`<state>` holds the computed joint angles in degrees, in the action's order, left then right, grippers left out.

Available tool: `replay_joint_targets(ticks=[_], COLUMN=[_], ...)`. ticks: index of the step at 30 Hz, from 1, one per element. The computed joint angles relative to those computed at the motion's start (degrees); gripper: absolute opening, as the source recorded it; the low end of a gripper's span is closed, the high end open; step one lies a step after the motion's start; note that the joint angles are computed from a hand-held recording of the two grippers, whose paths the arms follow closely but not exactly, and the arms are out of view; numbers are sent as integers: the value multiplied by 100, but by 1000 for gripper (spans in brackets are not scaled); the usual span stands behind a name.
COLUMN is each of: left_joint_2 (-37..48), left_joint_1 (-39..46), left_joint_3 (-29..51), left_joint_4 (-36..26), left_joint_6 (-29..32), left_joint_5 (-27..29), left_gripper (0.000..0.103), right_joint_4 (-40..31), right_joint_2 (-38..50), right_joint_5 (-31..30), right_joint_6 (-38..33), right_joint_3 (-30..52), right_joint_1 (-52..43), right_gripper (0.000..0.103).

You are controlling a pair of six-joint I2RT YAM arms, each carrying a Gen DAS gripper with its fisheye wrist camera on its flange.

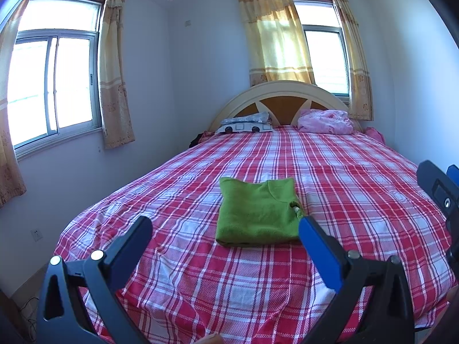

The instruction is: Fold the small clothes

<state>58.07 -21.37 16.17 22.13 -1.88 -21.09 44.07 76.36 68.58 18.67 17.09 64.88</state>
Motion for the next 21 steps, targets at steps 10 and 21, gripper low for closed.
replay_joint_targets(ticks=[10, 21], left_joint_2=[45, 73], left_joint_1=[-23, -72], left_joint_3=[17, 39], left_joint_4=[-22, -46], left_joint_6=[4, -36], left_joint_5=[-7, -51], left_gripper=[103, 103], right_joint_4=[41, 65], right_joint_2=[26, 146], right_joint_5=[-10, -17], right_joint_6=[0, 92], right_joint_3=[-9, 29], right_joint_1=[-10, -19], right_gripper=[78, 78])
